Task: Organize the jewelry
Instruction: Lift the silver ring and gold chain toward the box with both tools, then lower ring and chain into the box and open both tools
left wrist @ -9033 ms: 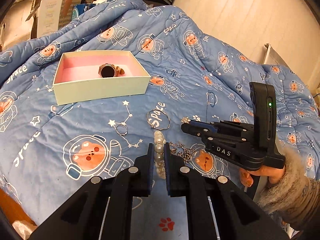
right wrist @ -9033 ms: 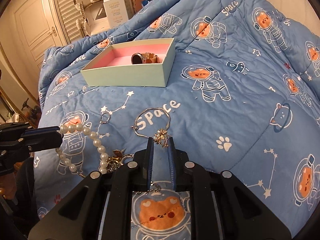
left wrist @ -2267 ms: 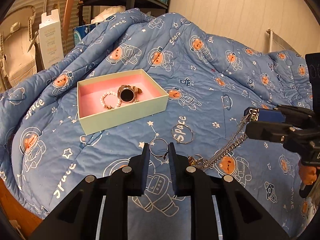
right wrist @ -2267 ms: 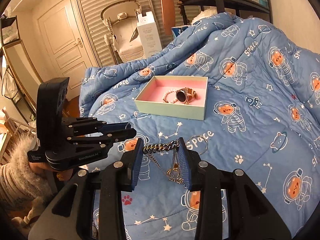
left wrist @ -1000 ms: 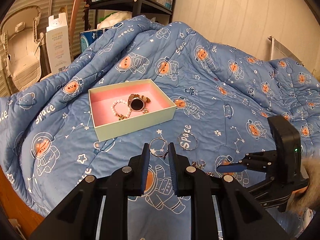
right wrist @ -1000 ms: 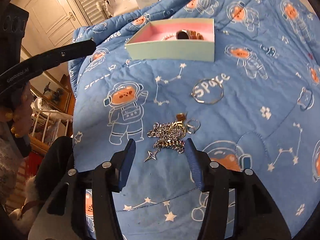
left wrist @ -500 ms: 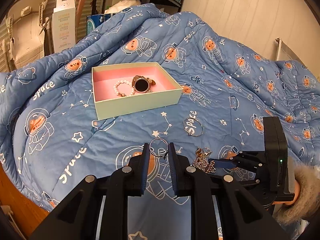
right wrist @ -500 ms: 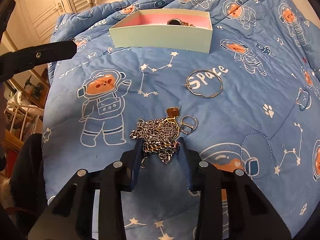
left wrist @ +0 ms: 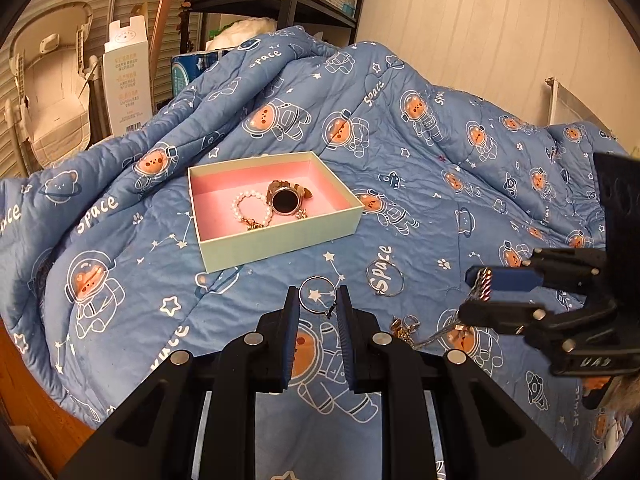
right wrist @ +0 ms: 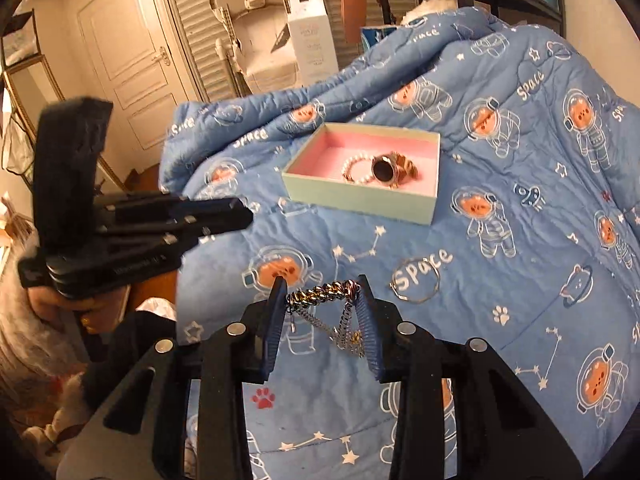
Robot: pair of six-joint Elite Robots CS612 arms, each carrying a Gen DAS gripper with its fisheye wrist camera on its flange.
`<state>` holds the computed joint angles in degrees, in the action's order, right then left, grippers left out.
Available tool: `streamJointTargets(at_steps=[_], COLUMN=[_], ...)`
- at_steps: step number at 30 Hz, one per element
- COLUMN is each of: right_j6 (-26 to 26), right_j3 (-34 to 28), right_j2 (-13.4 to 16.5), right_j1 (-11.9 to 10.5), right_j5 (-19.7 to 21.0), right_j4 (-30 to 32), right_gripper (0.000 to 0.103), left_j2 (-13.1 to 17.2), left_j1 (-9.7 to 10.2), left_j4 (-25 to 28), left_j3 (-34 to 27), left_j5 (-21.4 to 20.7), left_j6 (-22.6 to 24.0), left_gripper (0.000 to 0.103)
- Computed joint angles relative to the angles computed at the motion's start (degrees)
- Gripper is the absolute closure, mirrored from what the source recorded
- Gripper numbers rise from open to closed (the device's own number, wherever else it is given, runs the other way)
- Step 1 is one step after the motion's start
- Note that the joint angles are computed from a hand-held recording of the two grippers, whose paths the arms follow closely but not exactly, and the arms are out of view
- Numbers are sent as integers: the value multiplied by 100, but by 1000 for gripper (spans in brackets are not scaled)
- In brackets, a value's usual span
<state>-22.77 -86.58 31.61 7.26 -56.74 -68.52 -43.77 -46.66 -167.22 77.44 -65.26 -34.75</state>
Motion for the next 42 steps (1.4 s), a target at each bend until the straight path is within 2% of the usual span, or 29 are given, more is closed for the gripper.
streamJointTargets(at_steps=[5, 17, 29, 34, 42], right_j6=[17, 45, 330, 578, 684], right_j3=[283, 801, 1950, 2594, 3336], right_j2=[-358, -835, -1320, -1557, -1739], right_j1=[-13, 47, 171, 211, 274], right_j5=[372, 500, 31, -337, -785], right_j4=[-124, -816, -1771, -2341, -2498], right_gripper=[68, 68, 68, 68, 68], left_j2=[-48, -96, 131, 316, 645], left_j1=[13, 103, 347, 468, 689], left_j4=[-61, -82, 443, 766, 1465], left_j3=[-63, -241, -784, -1091, -1590], left_j5=[70, 167, -63, -143, -521], left_j6=[207, 604, 683, 598, 271], left_gripper=[85, 85, 85, 85, 85])
